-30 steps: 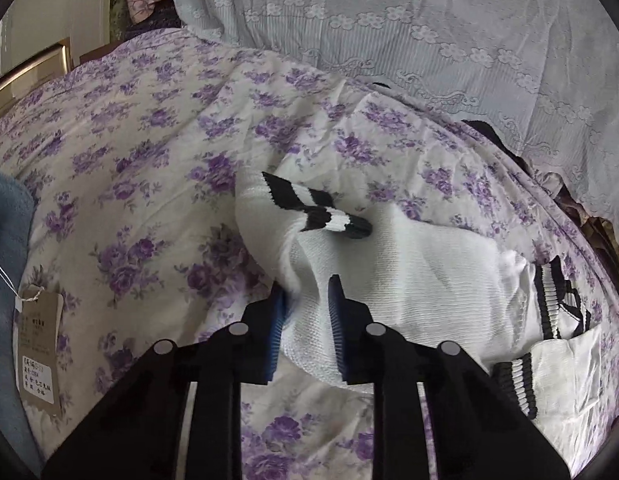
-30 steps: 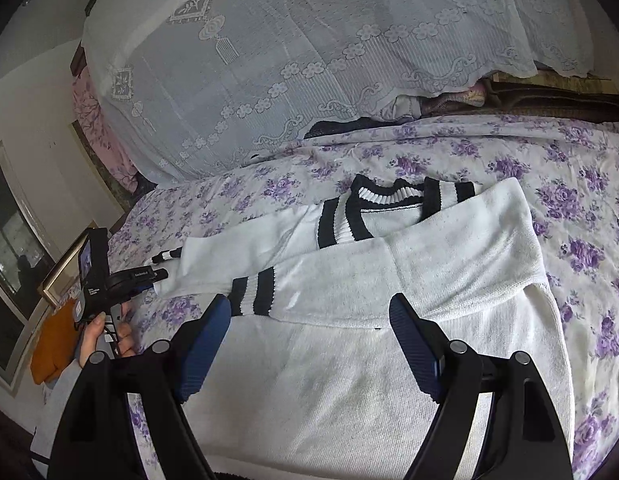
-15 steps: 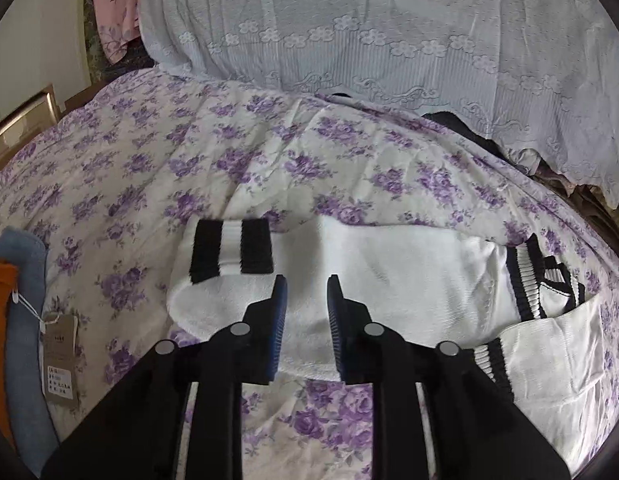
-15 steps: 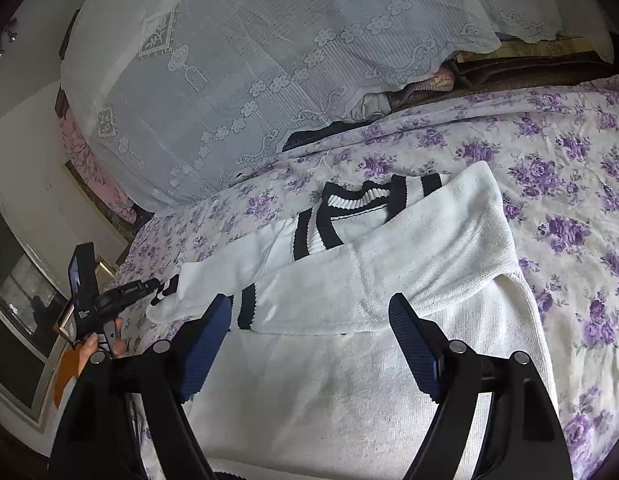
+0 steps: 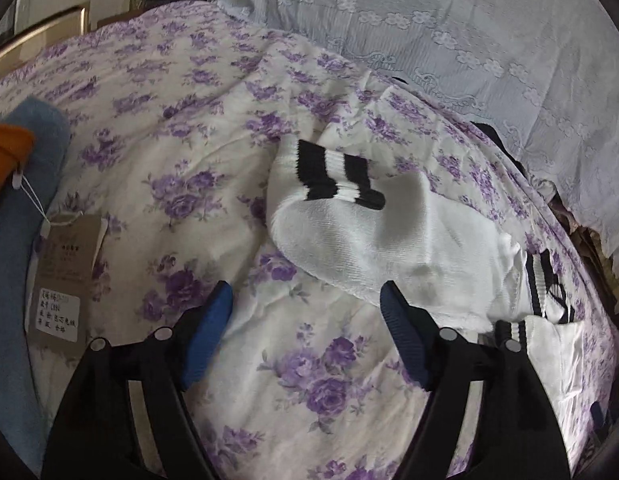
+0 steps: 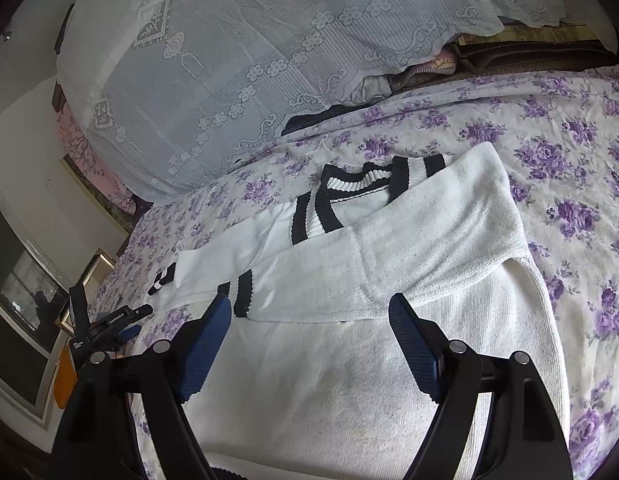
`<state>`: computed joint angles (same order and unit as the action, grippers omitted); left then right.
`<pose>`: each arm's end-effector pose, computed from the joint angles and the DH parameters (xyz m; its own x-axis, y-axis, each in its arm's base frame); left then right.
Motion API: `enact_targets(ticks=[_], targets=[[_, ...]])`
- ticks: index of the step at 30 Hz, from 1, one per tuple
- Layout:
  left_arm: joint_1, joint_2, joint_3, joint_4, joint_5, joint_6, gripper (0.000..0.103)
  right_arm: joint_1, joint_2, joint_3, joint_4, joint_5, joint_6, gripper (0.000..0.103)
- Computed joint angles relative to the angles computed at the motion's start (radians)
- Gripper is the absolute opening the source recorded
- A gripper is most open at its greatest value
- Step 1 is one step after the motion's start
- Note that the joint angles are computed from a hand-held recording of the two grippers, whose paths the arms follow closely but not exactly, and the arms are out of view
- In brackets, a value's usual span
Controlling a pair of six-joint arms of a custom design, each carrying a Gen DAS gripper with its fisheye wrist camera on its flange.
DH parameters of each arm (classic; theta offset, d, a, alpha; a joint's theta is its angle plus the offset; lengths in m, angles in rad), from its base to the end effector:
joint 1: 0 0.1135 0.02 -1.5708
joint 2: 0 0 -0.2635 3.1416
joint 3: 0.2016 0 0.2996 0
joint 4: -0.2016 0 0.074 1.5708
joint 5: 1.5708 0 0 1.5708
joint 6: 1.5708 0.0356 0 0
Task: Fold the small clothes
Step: 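Grasp the other sleeve cuff with the left tool and lift, then fold the held sleeve across the sweater body and open the left tool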
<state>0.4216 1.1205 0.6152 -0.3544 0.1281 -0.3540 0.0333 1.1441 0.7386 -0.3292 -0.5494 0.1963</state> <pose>0.2414 0.1033 0.1783 -0.5341 -0.6163 -0.5786 -0.5490 0.7734 -0.3170 0.2810 0.0280 0.2227 -0.7382 0.1419 -0.6595 -0.2770 0.8277 0.4881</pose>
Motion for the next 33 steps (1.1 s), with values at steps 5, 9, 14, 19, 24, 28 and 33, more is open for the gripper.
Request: enact_targets(ticks=[5, 9, 14, 19, 24, 28, 33], targets=[[0.045, 0.145, 0.06, 0.091, 0.06, -0.016, 0.047, 0.016, 0.009, -0.001, -0.002, 0.008, -0.002, 0.082], [0.028, 0.174, 0.086, 0.114, 0.078, -0.013, 0.032, 0.019, 0.019, -0.001, 0.001, 0.011, -0.004, 0.082], [-0.042, 0.084, 0.078, 0.058, -0.051, 0.013, 0.006, 0.01, 0.015, -0.003, 0.006, 0.002, 0.0, 0.082], [-0.073, -0.032, 0.071, 0.022, -0.041, 0.006, 0.005, -0.004, 0.011, 0.001, 0.005, -0.025, 0.006, 0.082], [-0.177, -0.105, 0.113, -0.025, -0.16, 0.028, 0.005, -0.023, 0.009, 0.004, 0.0, -0.054, 0.013, 0.082], [-0.242, -0.123, 0.141, -0.056, -0.145, 0.039, 0.005, -0.035, -0.001, 0.005, -0.003, -0.074, 0.016, 0.082], [-0.376, -0.132, 0.179, -0.065, -0.148, 0.022, 0.005, -0.059, 0.022, 0.014, -0.006, -0.122, 0.037, 0.081]])
